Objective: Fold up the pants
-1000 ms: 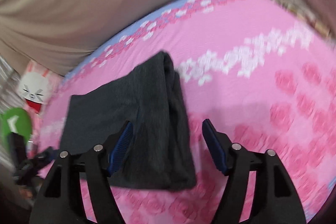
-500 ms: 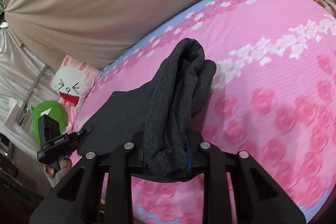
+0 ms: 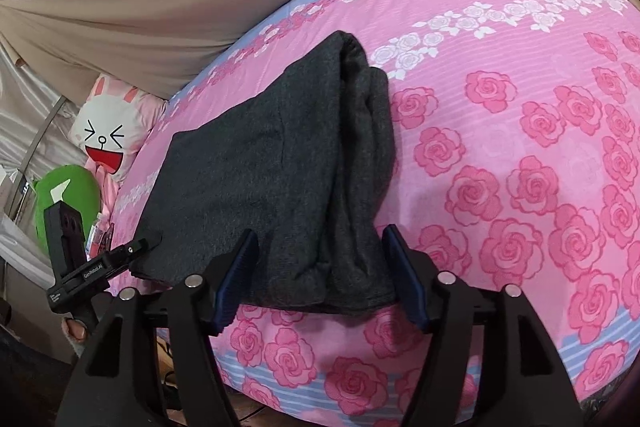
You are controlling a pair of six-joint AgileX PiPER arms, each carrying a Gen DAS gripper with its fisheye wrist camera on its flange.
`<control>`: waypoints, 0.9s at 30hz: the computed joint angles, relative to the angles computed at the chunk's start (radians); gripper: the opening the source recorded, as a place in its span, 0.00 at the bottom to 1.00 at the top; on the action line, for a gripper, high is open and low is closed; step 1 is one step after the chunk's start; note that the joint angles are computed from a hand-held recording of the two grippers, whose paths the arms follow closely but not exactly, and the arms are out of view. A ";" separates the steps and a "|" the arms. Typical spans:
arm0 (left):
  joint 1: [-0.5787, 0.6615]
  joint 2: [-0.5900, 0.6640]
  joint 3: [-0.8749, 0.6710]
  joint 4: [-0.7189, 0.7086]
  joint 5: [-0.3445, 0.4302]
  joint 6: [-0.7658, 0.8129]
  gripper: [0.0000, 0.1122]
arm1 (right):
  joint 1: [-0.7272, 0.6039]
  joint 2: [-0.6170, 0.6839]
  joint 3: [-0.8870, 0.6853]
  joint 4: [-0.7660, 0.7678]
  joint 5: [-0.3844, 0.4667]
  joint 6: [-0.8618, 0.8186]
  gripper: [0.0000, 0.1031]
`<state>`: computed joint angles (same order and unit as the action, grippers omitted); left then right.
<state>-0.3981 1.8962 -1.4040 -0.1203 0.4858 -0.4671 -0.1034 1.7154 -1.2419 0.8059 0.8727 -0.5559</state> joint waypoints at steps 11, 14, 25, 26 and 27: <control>-0.041 0.045 -0.065 0.149 0.018 -0.103 0.71 | 0.067 0.094 -0.074 0.060 -0.070 -0.029 0.63; -0.052 0.062 -0.088 0.196 0.028 -0.133 0.72 | 0.080 0.101 -0.078 0.063 -0.089 -0.038 0.63; -0.085 0.106 -0.139 0.337 0.042 -0.226 0.80 | 0.103 0.125 -0.104 0.056 -0.104 -0.033 0.63; -0.084 0.108 -0.141 0.336 0.042 -0.223 0.80 | 0.103 0.127 -0.107 0.056 -0.103 -0.030 0.64; -0.084 0.109 -0.142 0.333 0.044 -0.217 0.81 | 0.104 0.130 -0.112 0.054 -0.100 -0.028 0.64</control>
<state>-0.4818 2.0048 -1.5463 0.2125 0.5298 -0.6843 0.0008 1.8459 -1.3543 0.8600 0.7728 -0.5840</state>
